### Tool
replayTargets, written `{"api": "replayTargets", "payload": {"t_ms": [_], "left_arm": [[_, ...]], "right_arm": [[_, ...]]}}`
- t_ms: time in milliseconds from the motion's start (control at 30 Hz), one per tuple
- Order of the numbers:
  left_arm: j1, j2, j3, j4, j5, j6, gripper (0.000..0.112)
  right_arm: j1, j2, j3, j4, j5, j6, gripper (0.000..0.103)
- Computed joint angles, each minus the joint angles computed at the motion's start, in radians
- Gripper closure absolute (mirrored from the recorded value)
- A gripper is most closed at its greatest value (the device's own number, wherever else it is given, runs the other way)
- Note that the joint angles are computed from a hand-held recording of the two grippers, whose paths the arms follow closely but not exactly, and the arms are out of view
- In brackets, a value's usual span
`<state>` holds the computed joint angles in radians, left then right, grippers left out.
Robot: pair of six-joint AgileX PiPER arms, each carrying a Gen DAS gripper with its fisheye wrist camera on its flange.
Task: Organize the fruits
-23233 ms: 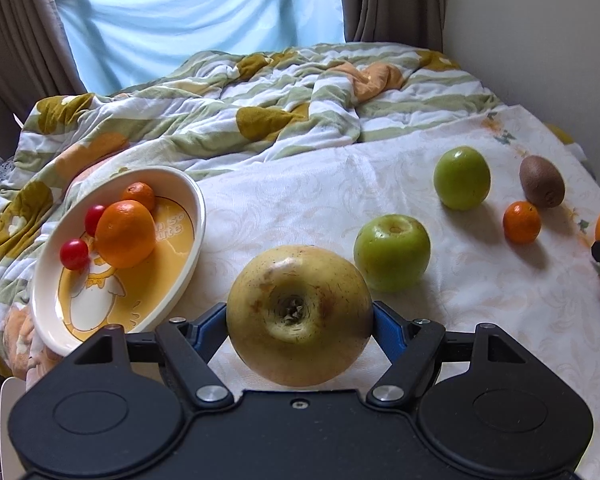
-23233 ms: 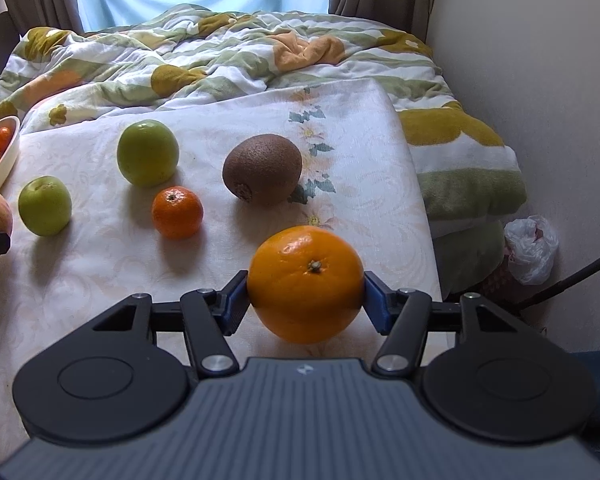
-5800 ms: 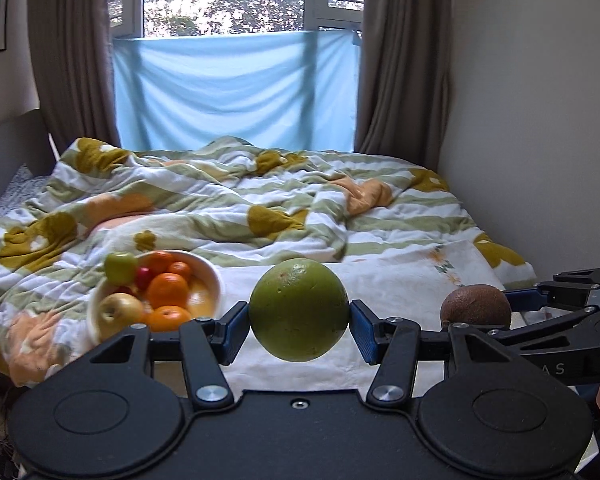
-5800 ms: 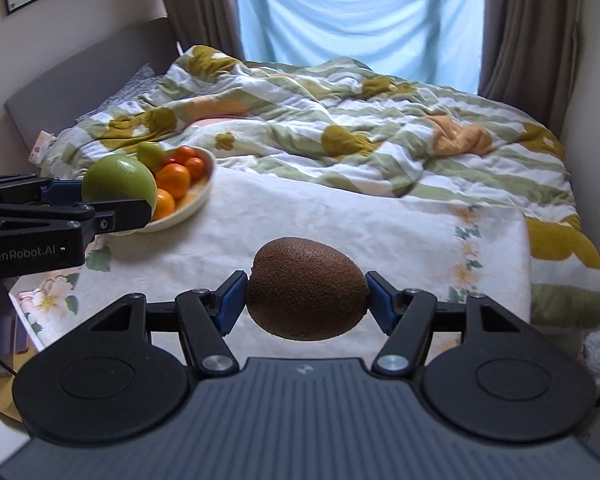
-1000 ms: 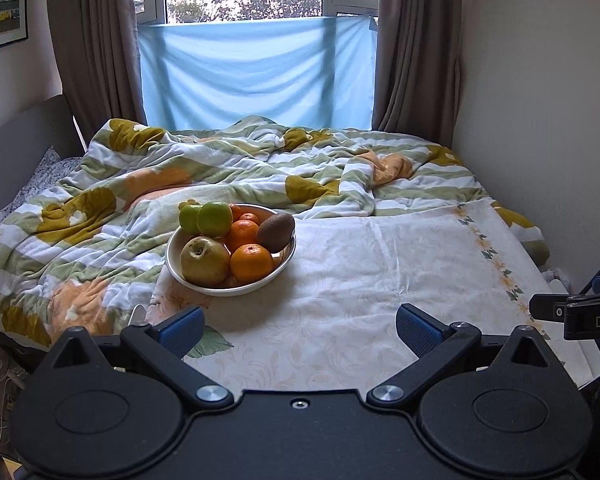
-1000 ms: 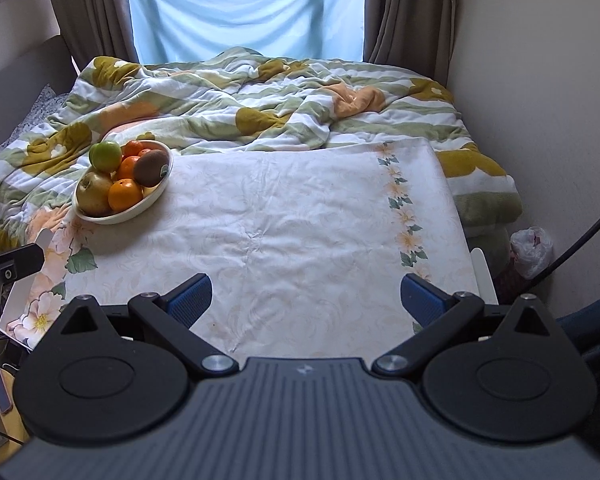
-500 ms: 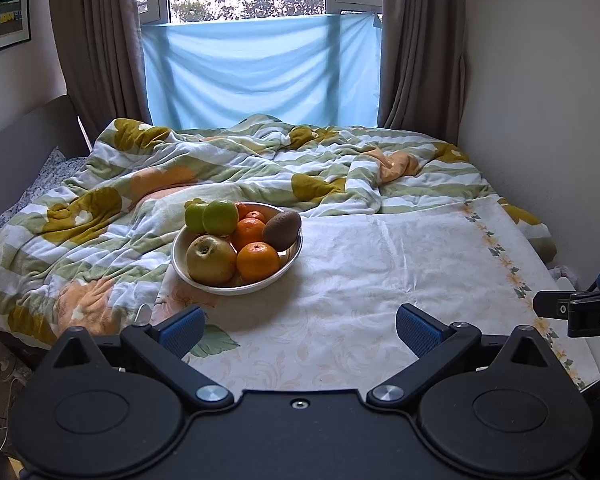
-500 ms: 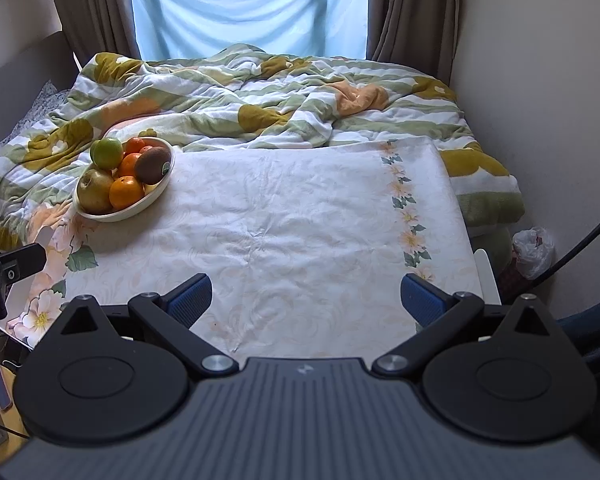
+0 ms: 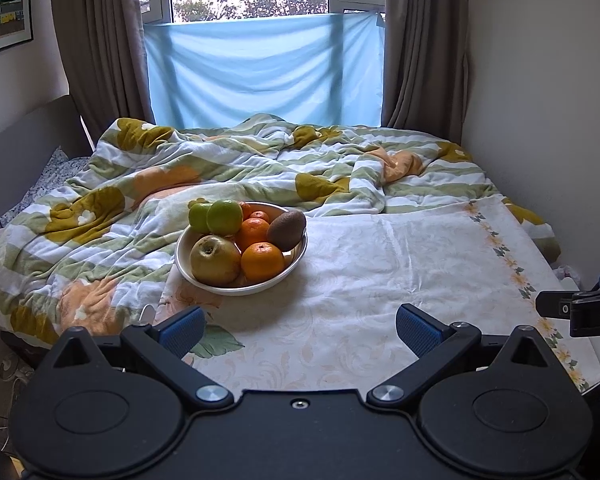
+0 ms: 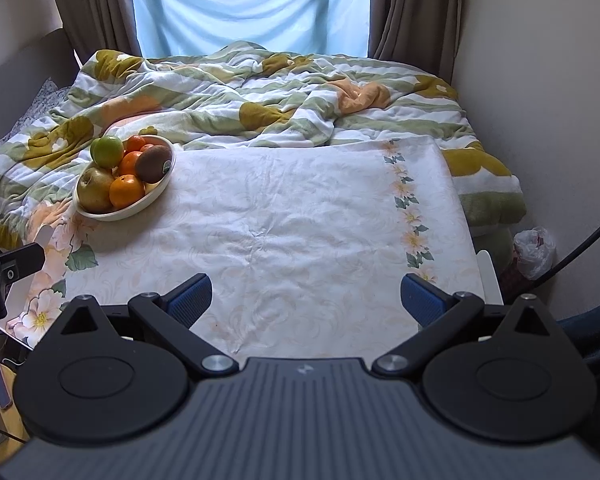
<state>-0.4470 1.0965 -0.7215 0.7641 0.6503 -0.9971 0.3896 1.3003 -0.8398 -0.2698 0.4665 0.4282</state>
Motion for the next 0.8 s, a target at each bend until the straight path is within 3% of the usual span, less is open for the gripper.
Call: {"api": "replayTargets", "payload": {"t_ms": [433, 700, 800], "left_arm": [[0.019, -0.001, -0.001, -0.024, -0.027, 0.028, 0.009], [-0.009, 0.009, -0.012, 0.040, 0.016, -0.043, 0.009], [0.007, 0.005, -0.004, 0.030, -0.002, -0.030, 0.009]], "right_arm": [[0.005, 0.003, -0.001, -0.003, 0.001, 0.010, 0.000], [0.006, 0.004, -0.005, -0.005, 0.006, 0.015, 0.000], [0.007, 0.006, -0.007, -0.004, 0.007, 0.013, 0.000]]}}
